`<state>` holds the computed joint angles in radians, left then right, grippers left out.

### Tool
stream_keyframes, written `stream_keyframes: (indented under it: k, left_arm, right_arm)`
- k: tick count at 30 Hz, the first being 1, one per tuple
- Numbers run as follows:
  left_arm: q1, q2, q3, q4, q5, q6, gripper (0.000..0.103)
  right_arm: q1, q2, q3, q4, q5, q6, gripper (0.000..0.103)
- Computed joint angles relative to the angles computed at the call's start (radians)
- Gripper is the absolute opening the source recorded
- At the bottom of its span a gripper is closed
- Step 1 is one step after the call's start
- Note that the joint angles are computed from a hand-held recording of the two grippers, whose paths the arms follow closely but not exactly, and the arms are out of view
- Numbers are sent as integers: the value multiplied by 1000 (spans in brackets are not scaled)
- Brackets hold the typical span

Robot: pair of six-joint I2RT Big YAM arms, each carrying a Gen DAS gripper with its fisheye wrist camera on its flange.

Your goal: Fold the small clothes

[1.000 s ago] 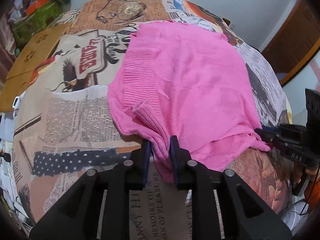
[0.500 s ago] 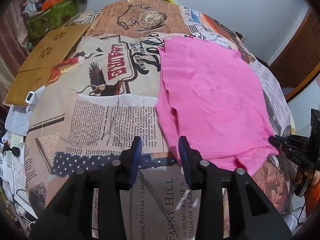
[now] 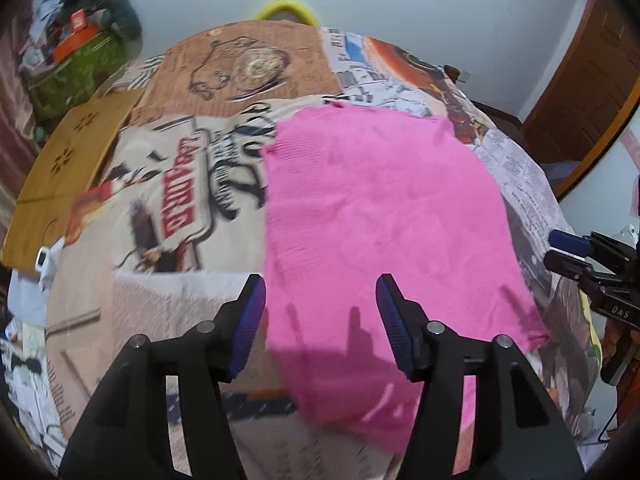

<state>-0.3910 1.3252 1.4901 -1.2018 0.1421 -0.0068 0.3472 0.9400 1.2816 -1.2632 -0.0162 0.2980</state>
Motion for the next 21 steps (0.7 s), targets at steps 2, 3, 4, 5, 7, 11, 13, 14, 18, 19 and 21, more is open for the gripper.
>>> stream_keyframes:
  k: [2,3,4,5,7,11,13,14,18,19,21]
  left_arm:
    - [-25,27,12,5,-4,4,61]
    - [-35,35,12,7,-7,8,61]
    - [-47,47,11,8,-14,14,62]
    - [-53,53,10,8,-18,19,62]
    - [-64,71,1,-2,-25,23,62]
    - [-37,86,-31,-30,18,14,71]
    - [-18,64,-56,-23,12,23,74]
    - [-10,51,-69,-21,13,32,74]
    - [14,0,-112,-19,-7,56,77]
    - [14,-12,-118,-23,-26,59,78]
    - [23,-40,-138,-22,-47,69,78]
  right_arm:
    - [-2,19,0,29,-30,4,44]
    - [2,33,-3,45,-46,11,46]
    - [-4,38,-9,52,-61,6,48]
    - [1,47,-13,56,-66,6,49]
    - [16,62,-27,59,-77,6,50]
    - [31,90,-44,16,-95,-19,50]
    - [35,88,-56,-6,-96,-29,50]
    - [34,75,-64,-5,-98,-27,52]
    - [13,37,-78,-40,-104,-11,58]
    - [11,32,-80,-48,-103,-6,58]
    - [13,15,-86,-60,-98,4,58]
